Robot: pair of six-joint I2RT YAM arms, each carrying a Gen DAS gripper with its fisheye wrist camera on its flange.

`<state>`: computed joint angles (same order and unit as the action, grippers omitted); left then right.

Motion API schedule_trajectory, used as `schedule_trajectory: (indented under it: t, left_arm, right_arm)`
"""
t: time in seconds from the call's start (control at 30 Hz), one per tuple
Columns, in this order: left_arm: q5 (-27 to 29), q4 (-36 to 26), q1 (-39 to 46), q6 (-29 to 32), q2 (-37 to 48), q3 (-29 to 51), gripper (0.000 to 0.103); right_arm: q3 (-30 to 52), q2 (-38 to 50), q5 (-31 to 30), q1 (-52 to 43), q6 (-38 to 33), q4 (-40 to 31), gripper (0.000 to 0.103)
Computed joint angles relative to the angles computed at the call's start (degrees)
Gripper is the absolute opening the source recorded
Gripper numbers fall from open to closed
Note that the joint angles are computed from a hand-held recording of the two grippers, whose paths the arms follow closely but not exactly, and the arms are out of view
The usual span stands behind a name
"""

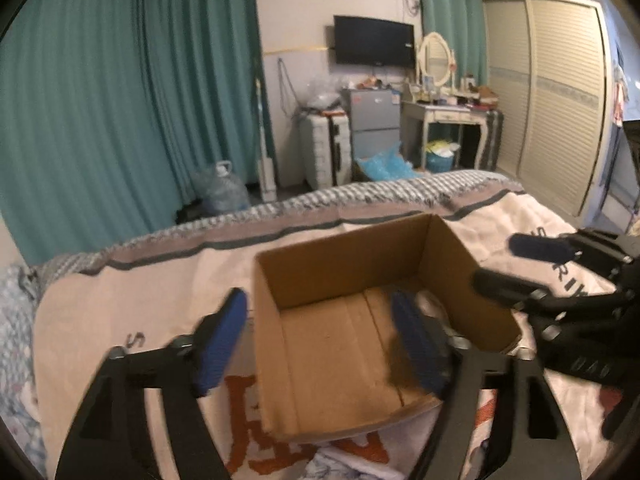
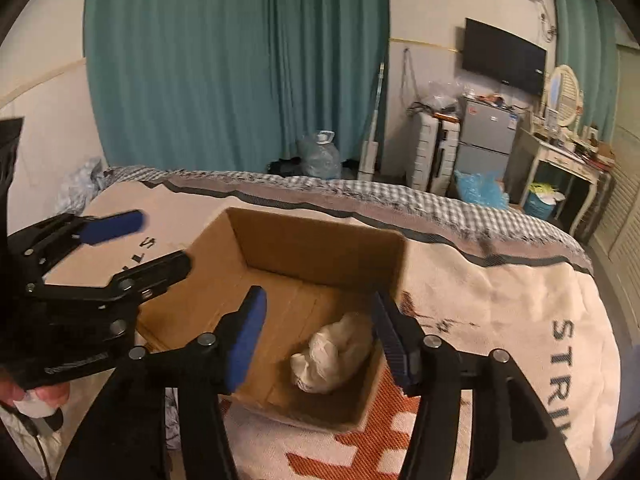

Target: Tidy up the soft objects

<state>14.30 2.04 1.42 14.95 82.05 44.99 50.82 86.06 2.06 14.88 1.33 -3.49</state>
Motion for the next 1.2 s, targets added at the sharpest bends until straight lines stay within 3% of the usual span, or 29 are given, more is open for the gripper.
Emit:
schedule_trajectory:
  t: [0.07, 0.13, 0.2, 0.27, 0.33, 0.43, 0.53, 0.63, 0.73, 0.8, 0.9, 0.93, 1.1, 1.2]
  left_arm:
    - [1.35, -1.95, 1.3, -0.16, -4.5, -1.9, 0.081]
    - [2.93, -5.78, 3.11, -0.19, -9.45, -2.44, 0.081]
    - [3.94, -9.39, 4.46, 0.31, -14.94, -2.72, 0.081]
    - [6.62, -15.02, 7.1, 1.19, -23.13, -2.7, 0.084]
    - [9.89, -20.1, 10.54, 1.95, -28.7, -1.62, 0.096]
    - [13.55, -27.32, 15.85, 3.09, -36.92, -0.05, 0.096]
    - [19.28, -36.01, 23.02, 6.43, -42.17, 1.77, 0.096]
    - [23.16, -43.02, 28.46, 9.8, -45.05, 1.73, 0.096]
    - [25.01, -46.99, 31.94, 13.06, -48.43, -1.96, 0.096]
    - [23.86, -46.6, 31.14, 12.34, -51.2, -6.01, 0.096]
    - [19.96, -45.59, 27.71, 10.6, -55.89, -14.07, 0.096]
    - [15.89, -43.88, 23.66, 8.52, -56.91, -17.46, 0.096]
    - [2.43, -34.42, 10.05, 2.35, -57.11, -31.28, 0.096]
    - [-3.43, -29.15, 3.84, -2.73, -55.6, -37.41, 0.096]
  right_arm:
    - [-2.09, -4.14, 0.03, -0.36, 0.03, -1.48, 0.057]
    - [-3.09, -9.09, 0.97, 0.18, 0.49, -4.6, 0.068]
    - [-3.46, -15.71, 3.55, 1.92, 0.63, -9.29, 0.071]
    - [-2.32, -22.24, 7.58, 4.87, 0.97, -15.81, 0.073]
    - [-0.6, -28.07, 11.94, 8.69, 1.66, -22.23, 0.075]
    - [2.37, -35.32, 22.08, 17.23, 4.83, -31.79, 0.083]
    - [4.9, -39.97, 31.15, 26.86, 12.45, -41.49, 0.094]
    - [4.42, -42.92, 38.12, 36.1, 21.18, -49.7, 0.094]
    - [1.3, -44.36, 43.69, 44.22, 31.82, -57.0, 0.094]
    - [-2.94, -45.76, 44.03, 47.89, 38.42, -59.76, 0.094]
    - [-12.18, -49.02, 39.28, 47.44, 41.32, -56.07, 0.094]
    - [-15.48, -49.94, 37.14, 46.08, 40.94, -53.42, 0.094]
    - [-30.68, -49.94, 23.07, 32.09, 33.64, -36.07, 0.093]
    - [-36.09, -44.2, 16.78, 25.61, 29.61, -25.32, 0.081]
